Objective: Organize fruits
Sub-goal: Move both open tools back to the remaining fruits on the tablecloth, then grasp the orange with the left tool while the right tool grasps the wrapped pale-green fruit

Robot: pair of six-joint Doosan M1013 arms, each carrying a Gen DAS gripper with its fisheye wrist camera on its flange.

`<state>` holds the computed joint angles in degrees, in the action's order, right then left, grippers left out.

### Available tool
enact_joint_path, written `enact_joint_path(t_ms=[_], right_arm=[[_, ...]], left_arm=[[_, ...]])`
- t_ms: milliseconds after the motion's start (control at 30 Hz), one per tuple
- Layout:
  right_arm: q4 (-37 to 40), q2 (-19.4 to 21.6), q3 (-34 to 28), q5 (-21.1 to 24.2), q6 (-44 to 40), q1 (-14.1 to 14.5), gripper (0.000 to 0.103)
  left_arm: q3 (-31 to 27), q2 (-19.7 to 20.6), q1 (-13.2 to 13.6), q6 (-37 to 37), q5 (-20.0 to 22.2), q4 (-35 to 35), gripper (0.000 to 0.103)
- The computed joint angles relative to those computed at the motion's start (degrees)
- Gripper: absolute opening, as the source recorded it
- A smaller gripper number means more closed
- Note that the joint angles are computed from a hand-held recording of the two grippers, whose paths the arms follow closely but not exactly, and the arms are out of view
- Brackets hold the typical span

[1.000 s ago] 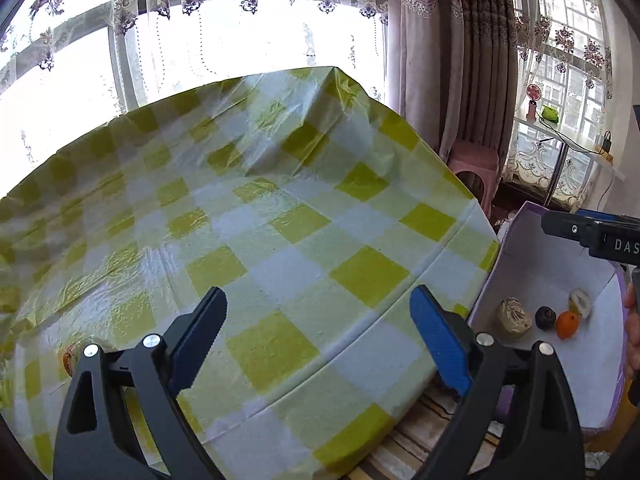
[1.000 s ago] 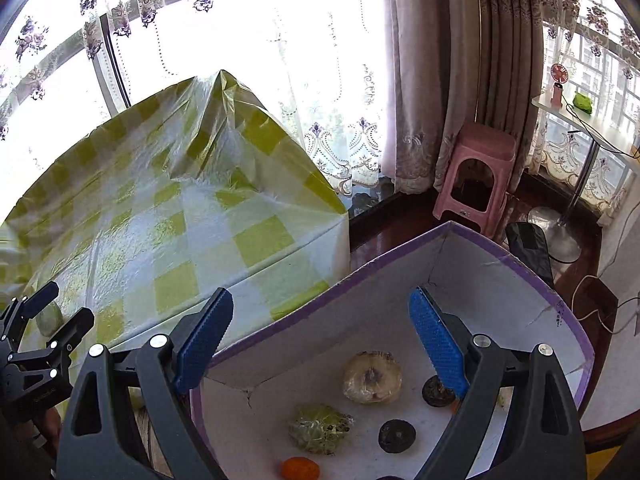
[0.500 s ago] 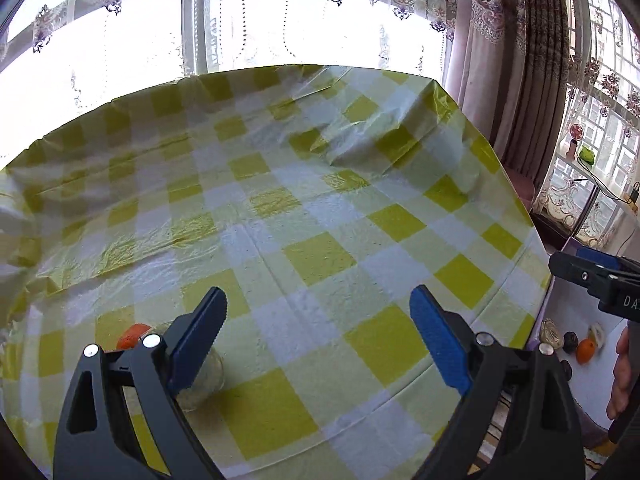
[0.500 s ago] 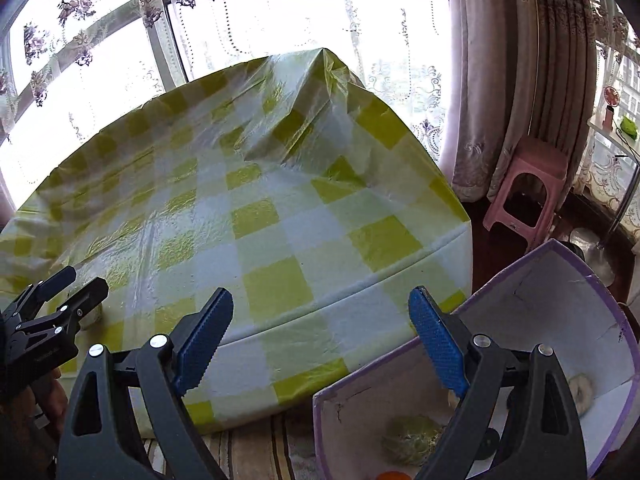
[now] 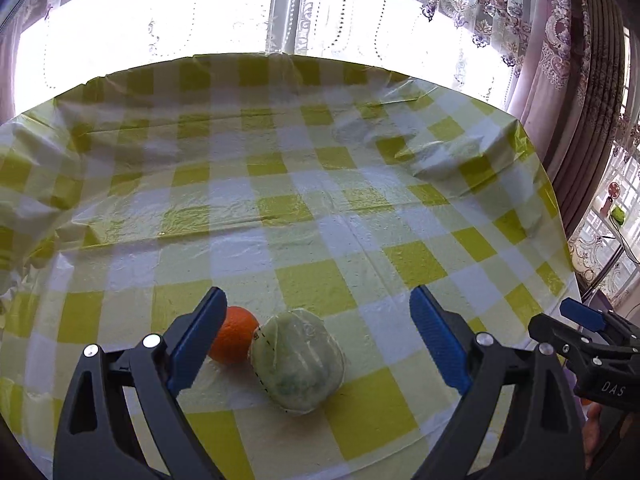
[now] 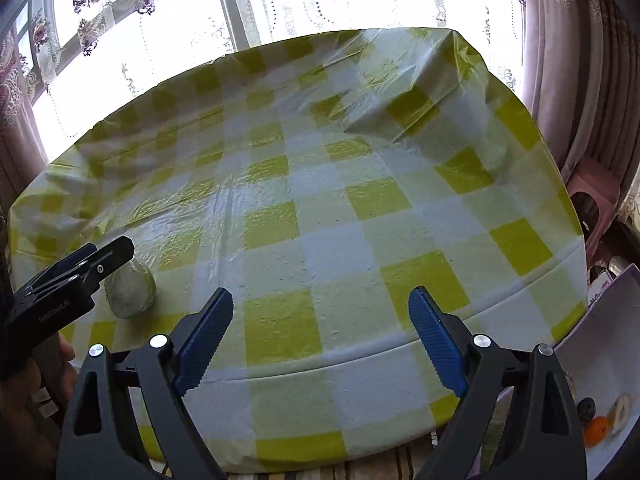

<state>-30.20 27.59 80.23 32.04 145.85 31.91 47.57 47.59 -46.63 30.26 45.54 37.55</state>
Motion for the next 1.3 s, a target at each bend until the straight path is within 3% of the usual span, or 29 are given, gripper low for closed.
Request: enact_joint_path(t_ms=[800,1300], right_arm=[[18.54,8.59,-12.49,0.66,-27.26,3.8,0.087],[25.32,12.71,-18.77,3.76,-35.59,4.58,0.087]], left_arm=[[13.54,-6.43,3.42,-23.5,-4.46,4.84,0.093],[17.17,-8.04,3.98,-29.39,-5.9,7.12,0.092]])
